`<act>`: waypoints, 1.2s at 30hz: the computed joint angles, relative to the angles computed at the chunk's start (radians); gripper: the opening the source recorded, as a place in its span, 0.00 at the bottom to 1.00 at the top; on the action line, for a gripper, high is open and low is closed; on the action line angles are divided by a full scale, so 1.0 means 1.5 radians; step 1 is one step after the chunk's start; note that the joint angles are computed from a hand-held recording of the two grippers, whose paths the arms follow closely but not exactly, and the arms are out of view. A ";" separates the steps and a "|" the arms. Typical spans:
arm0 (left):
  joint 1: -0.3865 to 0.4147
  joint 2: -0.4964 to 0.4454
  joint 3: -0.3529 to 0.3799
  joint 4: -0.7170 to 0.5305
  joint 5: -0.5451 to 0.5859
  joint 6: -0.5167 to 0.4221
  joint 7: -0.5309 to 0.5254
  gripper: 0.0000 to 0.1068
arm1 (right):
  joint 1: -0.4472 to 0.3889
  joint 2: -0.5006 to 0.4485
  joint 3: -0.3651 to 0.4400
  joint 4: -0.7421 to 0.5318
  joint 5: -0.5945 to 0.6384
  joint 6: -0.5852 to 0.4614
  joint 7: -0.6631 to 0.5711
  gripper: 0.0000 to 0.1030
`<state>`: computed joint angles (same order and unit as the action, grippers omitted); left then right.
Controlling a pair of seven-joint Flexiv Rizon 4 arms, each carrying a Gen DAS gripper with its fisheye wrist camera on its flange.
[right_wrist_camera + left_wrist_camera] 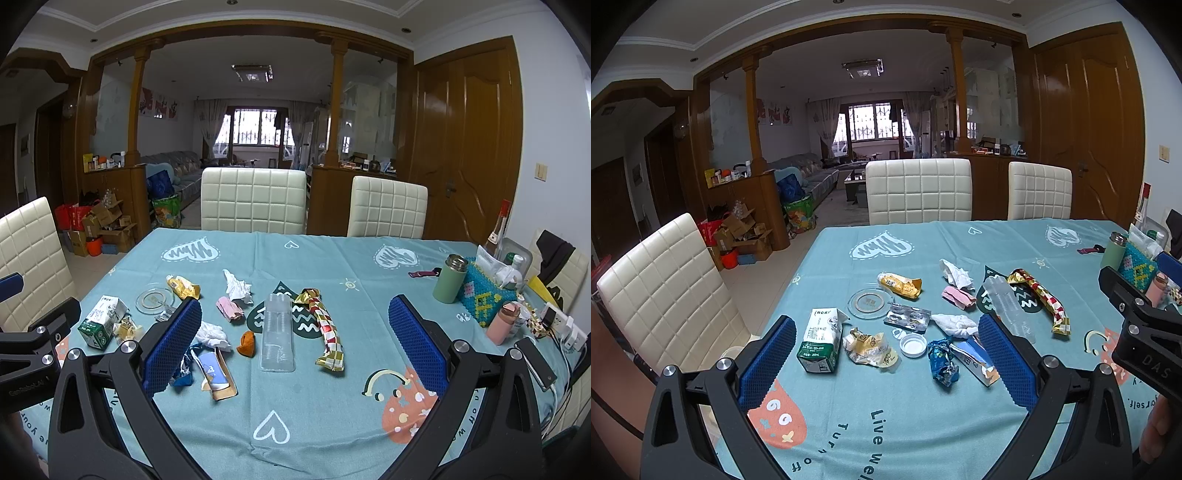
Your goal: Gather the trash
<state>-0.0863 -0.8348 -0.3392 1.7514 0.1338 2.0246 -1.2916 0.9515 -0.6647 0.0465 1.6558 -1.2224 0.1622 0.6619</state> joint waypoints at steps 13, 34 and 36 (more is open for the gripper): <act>-0.002 0.006 0.002 0.003 -0.002 0.004 -0.008 0.91 | -0.001 0.000 0.000 0.000 0.000 0.001 0.000 0.97; 0.000 0.005 0.002 0.002 0.003 0.004 -0.011 0.91 | 0.003 -0.006 0.000 -0.002 0.003 0.000 0.002 0.97; 0.000 0.004 0.002 0.002 0.003 0.005 -0.011 0.91 | 0.002 -0.005 -0.001 -0.002 0.002 0.001 0.000 0.97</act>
<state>-0.0863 -0.8283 -0.3362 1.7542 0.1380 2.0318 -1.3084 0.9546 -0.6715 0.0450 1.6526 -1.2186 0.1632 0.6619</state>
